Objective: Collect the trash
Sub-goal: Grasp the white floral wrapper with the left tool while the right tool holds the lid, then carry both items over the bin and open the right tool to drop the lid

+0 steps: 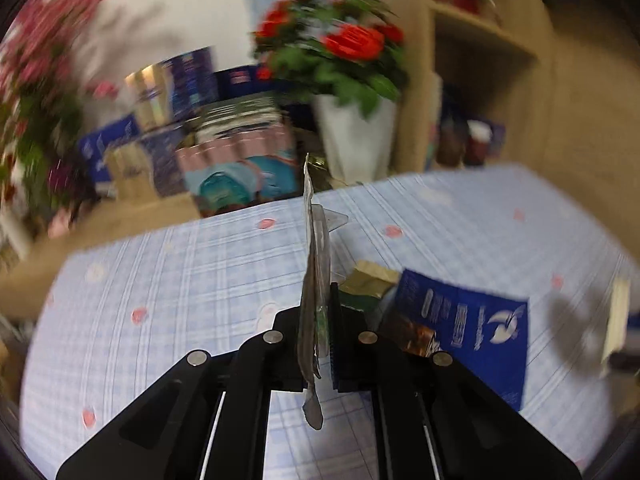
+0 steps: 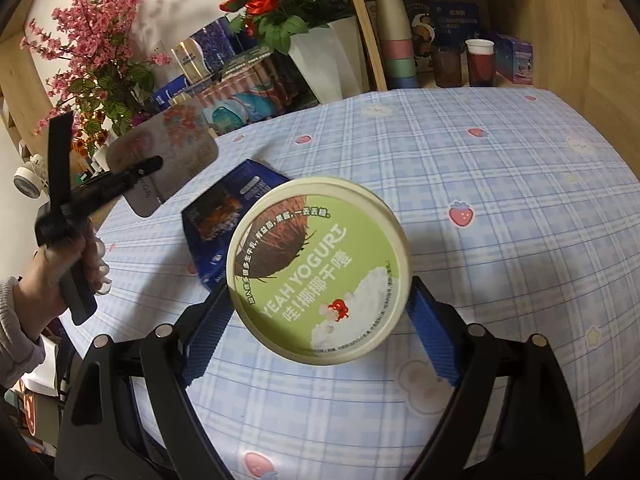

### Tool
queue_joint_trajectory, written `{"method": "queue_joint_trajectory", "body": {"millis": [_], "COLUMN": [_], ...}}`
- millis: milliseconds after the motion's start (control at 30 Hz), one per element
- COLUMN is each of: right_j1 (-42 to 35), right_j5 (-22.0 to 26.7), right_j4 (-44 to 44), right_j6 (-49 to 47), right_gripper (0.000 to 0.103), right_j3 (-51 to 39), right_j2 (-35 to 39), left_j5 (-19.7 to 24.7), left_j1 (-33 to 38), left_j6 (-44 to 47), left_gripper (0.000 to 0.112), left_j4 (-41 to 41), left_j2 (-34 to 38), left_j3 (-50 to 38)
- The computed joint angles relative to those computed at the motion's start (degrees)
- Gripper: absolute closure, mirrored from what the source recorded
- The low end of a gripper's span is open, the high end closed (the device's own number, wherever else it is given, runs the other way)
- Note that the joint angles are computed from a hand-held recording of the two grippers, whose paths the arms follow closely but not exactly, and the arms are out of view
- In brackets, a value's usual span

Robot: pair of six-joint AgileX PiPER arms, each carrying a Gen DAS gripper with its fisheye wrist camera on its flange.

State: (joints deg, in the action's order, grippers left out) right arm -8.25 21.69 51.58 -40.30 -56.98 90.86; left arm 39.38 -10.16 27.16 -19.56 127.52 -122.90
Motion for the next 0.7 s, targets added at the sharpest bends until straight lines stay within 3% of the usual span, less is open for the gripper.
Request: {"method": "queue_joint_trajectory", "body": {"millis": [367,700], "right_j1": [4.3,9.4], "right_j5": [-0.6,-1.0], "right_j4": [-7.3,-18.9], "right_j6": [9.1,21.8], "right_gripper": [0.018,0.018], "right_j3": [2.1,5.3], "right_j2": [-6.5,-13.6], "left_j5": [9.2,11.0], "left_j1": [10.8,14.6], "left_j6": [4.7,9.6], "left_gripper": [0.105,0.105], "left_j4": [-20.6,-20.3], "left_j2": [-12.2,-27.5], "left_j3": [11.5,28.9]}}
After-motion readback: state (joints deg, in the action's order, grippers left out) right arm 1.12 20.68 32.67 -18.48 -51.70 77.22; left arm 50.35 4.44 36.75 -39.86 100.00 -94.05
